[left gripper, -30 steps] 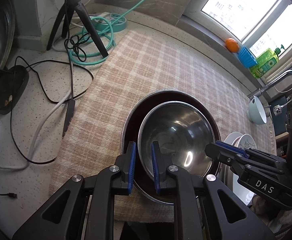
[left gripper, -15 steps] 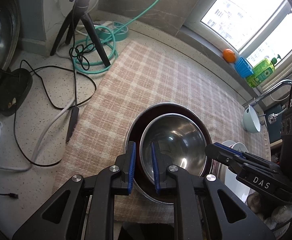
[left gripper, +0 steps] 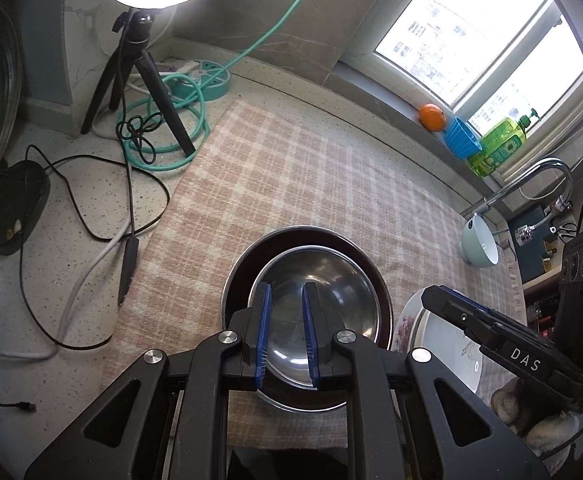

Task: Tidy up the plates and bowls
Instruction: 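Open the right tool and withdraw it from the nested bowls, then move the right tool to the light blue bowl beside the faucet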

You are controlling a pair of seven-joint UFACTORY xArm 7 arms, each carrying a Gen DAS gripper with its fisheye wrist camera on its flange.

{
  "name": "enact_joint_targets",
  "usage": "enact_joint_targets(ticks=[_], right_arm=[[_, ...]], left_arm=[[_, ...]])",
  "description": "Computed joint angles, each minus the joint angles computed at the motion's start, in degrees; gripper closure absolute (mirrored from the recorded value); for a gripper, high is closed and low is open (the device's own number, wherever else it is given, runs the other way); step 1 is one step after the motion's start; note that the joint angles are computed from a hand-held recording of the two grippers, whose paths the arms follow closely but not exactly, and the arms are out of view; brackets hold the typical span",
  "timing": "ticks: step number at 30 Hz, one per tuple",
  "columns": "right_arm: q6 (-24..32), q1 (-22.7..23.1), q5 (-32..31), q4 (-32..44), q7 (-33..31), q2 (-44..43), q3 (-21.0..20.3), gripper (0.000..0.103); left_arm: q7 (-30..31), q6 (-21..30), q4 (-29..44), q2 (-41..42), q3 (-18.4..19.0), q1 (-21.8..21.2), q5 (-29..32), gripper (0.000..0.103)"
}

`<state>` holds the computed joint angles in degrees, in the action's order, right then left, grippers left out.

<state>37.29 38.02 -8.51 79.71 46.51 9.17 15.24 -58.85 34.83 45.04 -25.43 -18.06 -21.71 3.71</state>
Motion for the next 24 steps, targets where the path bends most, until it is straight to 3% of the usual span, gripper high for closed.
enact_joint_targets(ticks=[10, 14, 15, 17, 19, 24], right_arm=[[-6.52, -2.74, -3.07, -9.23, 7.51, -7.24, -0.22, 0.075], [-10.54, -4.67, 0.73, -13.23, 3.78, -10.49, 0.12, 0.072], [-10.91, -5.17, -0.01, -14.05, 3.93, -11.36, 0.21, 0.068], [-10.68, -6.37, -3.18, -15.30, 5.12, -12.98, 0.57, 0.051], [-10.10, -7.55, -4.66, -16.59, 5.61, -14.68, 0.73, 0.051], [-7.17, -9.80, 0.43, -19.44, -0.83, -18.51, -0.70, 0.051]], left_arm=[[0.27, -0.76, 4.08, 3.78, -1.28, -0.87, 1.39, 0.089], [-0.50, -0.92, 7.00, 6.83, -1.89, -1.25, 2.82, 0.089], [-0.69, -0.83, 7.85, 7.67, -2.02, -1.37, 3.34, 0.089], [-0.77, -0.80, 9.69, 9.58, -2.11, -1.86, 4.14, 0.089], [-1.41, -0.41, 11.96, 11.74, -2.46, -2.27, 5.60, 0.089], [-5.09, 1.04, 18.23, 17.62, -2.78, -3.79, 10.84, 0.089]])
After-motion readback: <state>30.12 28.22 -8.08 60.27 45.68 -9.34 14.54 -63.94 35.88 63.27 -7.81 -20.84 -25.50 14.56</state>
